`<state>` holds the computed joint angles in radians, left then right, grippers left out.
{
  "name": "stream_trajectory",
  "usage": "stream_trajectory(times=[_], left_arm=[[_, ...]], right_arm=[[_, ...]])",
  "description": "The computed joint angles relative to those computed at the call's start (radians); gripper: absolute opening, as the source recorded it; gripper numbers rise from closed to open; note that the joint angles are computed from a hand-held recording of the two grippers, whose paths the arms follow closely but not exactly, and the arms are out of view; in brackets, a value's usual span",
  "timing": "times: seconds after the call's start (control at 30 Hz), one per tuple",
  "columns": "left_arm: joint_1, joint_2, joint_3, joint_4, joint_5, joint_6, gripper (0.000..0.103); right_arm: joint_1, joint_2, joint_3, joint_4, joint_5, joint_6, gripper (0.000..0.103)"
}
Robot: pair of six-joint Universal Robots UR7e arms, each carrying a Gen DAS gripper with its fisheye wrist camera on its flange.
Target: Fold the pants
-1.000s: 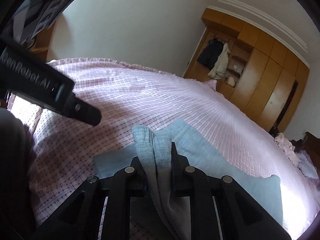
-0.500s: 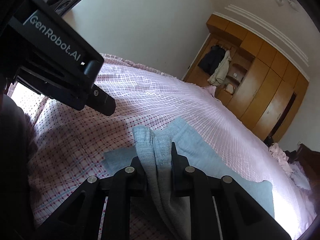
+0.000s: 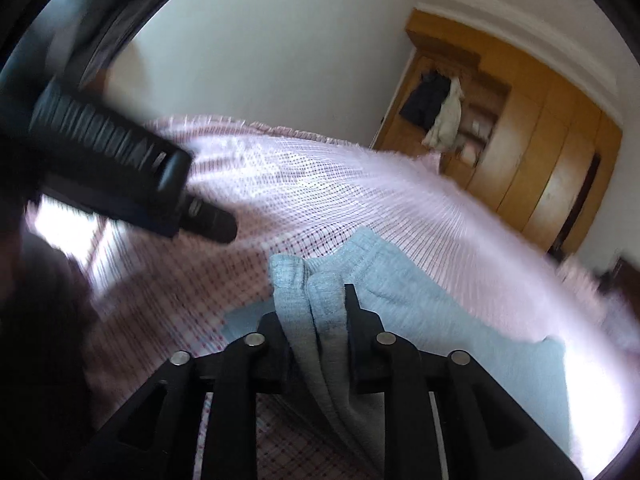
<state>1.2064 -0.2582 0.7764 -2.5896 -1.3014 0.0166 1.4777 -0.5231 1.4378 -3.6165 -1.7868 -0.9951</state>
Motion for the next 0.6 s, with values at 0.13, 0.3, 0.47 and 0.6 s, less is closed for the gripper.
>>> stream_trajectory(times=[0.13,0.3,0.47,0.6], left_arm=[[-0.014,0.006,0.004,-0.011,0.032,0.037,0.054],[-0.021,0.003,0.023,-0.048,0.058,0.039,0.054],[-0.05,-0.002,0.051,-0.082,0.114,0.107,0.054],[-0.076,0.009,0.045,-0.075,0.06,0.143,0.054]], right_arm=[[-0.041,-0.109,0.004,0.371,0.147,0.244,0.035],[-0.087,-0.166,0.01,0.499,0.307,0.423,0.035],[-0.15,-0.228,-0.012,0.629,0.491,0.628,0.035],[-0.17,-0.271,-0.008,0.612,0.433,0.681,0.033]])
